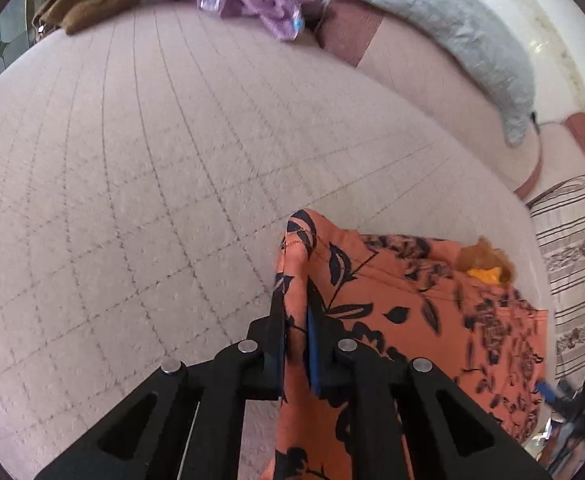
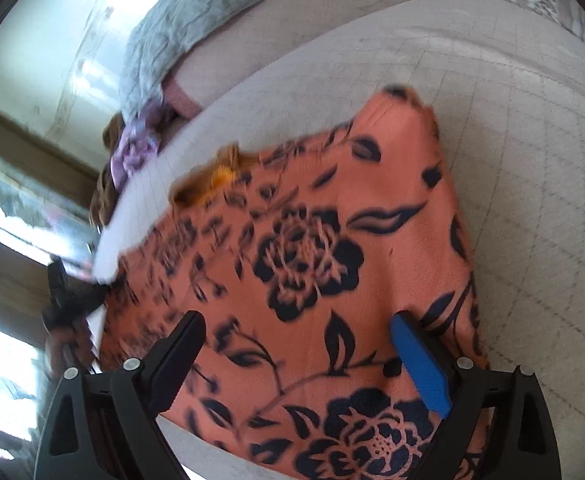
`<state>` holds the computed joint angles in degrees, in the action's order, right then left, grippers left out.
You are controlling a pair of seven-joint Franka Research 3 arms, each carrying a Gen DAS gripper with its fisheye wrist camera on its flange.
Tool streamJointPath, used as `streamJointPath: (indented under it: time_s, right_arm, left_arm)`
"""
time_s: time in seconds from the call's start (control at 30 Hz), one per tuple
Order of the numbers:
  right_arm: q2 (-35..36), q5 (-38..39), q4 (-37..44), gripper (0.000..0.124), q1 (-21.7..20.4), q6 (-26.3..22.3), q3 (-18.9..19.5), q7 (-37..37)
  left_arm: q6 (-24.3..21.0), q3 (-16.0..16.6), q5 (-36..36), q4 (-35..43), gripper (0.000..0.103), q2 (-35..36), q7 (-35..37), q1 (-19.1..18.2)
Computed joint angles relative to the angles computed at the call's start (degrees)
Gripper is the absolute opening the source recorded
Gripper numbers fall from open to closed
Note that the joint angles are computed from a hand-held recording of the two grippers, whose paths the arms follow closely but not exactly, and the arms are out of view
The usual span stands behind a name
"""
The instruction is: Fold small clothes
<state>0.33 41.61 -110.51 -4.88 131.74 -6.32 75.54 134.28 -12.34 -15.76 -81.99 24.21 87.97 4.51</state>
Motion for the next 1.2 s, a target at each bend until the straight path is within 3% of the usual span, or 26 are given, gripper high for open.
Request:
streamJointPath:
  time_s: [0.1,0.17,0.27,0.33,0.4,0.43,0.57,0.67,0.8,0.87,0.97,1.0,1.03,1.13,1.2]
  right_arm:
    - [1.01,2.74,2.91,0.096,-0.24,2.84,-0.19,-1.44]
    - [5.03,5.52,8.42,0.096,-1.26,-0.06,-0.39,-1.54]
    - [13.13,12.70,17.45,0.096,-4.60,-7.32,0.59,-2.02]
    - [17.91,6.66,21.23,0.095,-3.38,-4.22,-1.33,4.60]
    - [19.82,11.88,21.50,0.093,-7.44,-2.08,1.47,8.90]
    - [19.33,13.88,20.85,0.093,-8.44,-0.52,2.19,11.02]
    - [13.26,7.08,16.01,0.095,-7.11,2.55,2.24,10.06]
    - [5.04,7.78,6.76,0.095,-6.38,2.62,1.94,7.12]
    - [-7.76,10.19,-6.28,0.095,-3.41,0.25,0.08,4.18]
    - [-12.40,10.53,-10.80,0.095,-1.39,-1.11,-0.74,2.44]
    - [-14.34,5.27,-14.98,0.095,-0.07,1.37,-0.51,4.46]
    - [-14.05,3.51,-16.39,0.093,-0.94,2.83,0.17,7.51]
    - [-14.95,5.76,-18.15,0.093,0.17,4.78,-1.15,9.19]
    - [-18.02,1.71,-18.89,0.095,0.60,7.07,-0.36,14.52]
    - [-20.82,3.59,-20.43,0.096,3.09,9.86,-1.44,8.95]
  left_arm:
    - [3.11,-1.10,-3.23,-2.59,0.024,-1.93,1.93,1.13]
    - [2.88,-1.85,-5.28,-1.97,0.024,-1.33,4.28,1.61]
    - [-3.05,-0.33,-1.64,5.43,0.024,4.31,0.77,-0.65]
    - [-2.09,0.24,-0.25,7.18,0.024,5.80,-2.09,-1.21]
    - [-2.79,0.60,0.75,8.06,0.028,5.58,-4.90,-1.16]
    - [-0.96,0.89,1.41,6.29,0.035,4.05,-5.69,-1.12]
    - [6.46,-0.75,-1.20,-4.19,0.049,-4.32,-1.88,0.93]
    - [9.57,-1.89,-7.22,-13.02,0.058,-11.89,3.06,1.78]
    - [12.14,-1.83,-16.85,-23.38,0.065,-20.54,13.07,0.09]
    - [12.95,-1.42,-18.28,-26.97,0.070,-22.64,16.39,-1.98]
    - [10.50,-0.64,-12.10,-27.73,0.070,-20.94,13.84,-4.38]
    - [7.18,1.32,-4.88,-27.22,0.068,-19.86,8.32,-6.72]
    - [7.05,1.28,-1.68,-27.80,0.068,-20.49,6.55,-7.08]
    - [12.52,2.01,-4.50,-32.58,0.070,-25.53,8.89,-8.51]
    - [13.90,2.78,-6.41,-33.31,0.076,-26.32,11.02,-9.53]
